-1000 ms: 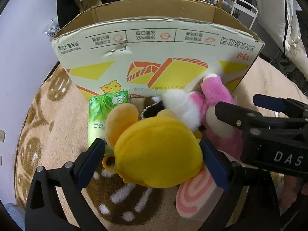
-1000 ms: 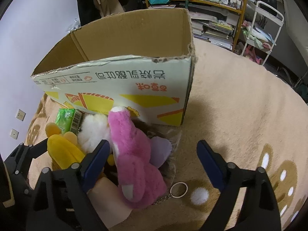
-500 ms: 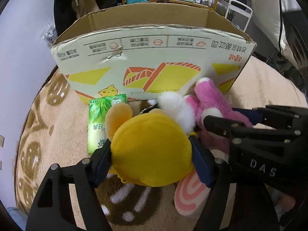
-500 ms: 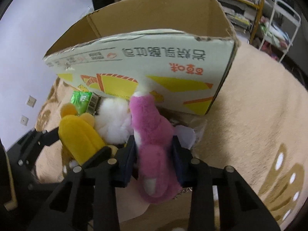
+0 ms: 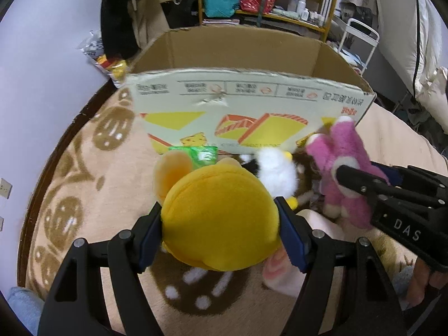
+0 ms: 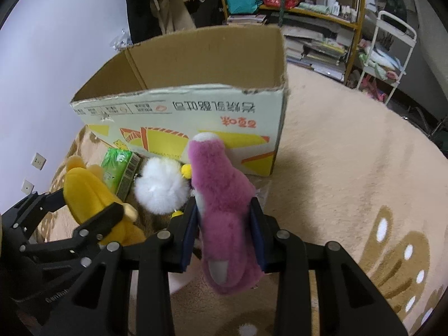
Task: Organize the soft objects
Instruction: 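Lift yellow plush with left tool while right tool lifts pink plush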
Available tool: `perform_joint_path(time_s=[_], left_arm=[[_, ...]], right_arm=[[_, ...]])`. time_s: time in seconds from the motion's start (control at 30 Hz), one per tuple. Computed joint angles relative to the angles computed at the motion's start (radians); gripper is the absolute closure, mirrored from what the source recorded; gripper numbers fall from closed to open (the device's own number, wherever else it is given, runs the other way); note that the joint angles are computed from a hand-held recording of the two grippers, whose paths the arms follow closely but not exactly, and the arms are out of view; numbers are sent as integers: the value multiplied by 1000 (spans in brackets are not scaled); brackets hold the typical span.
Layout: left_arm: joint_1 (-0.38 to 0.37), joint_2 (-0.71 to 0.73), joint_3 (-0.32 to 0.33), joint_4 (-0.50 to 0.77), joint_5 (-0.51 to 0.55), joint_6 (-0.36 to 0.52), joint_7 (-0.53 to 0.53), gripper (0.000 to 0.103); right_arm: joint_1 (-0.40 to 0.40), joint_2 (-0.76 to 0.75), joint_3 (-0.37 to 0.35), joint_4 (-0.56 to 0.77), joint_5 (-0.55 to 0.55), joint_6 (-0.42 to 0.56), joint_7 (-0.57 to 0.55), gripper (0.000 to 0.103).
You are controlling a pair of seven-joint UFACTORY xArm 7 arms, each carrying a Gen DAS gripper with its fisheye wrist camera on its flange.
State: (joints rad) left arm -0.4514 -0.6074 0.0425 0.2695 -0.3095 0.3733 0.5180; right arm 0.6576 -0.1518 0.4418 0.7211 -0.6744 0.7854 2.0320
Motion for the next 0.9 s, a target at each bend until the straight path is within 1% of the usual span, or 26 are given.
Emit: perform_joint_path(time_s=[0.17,0.27,0.47,0.6,0.7,0.83,0.9], left_arm=[[32,-58,10,-13,16,13,-3,30],[51,-107,19,-25,29,5,4,30],[76,-195,44,-38,49,7,6,30],[88,-261,66,-40,60,10,26,30],[97,-297,71,-35,63,1,27,30],[73,-334,126,-23,38,-21,52,29],[53,-355,152,-25,23,-54,73,29]], right_arm=[[22,6,32,55,-40,133,40,66],[42,9,46,89,-75,210,74,66],[98,21,77,166,-153,400,132,66],[132,29,86,195,-205,475,175,66],[156,36,97,221,-246,547,186,66],[188,54,106,260,-300,646,193,66],[204,60,105,270,-323,687,198,66]])
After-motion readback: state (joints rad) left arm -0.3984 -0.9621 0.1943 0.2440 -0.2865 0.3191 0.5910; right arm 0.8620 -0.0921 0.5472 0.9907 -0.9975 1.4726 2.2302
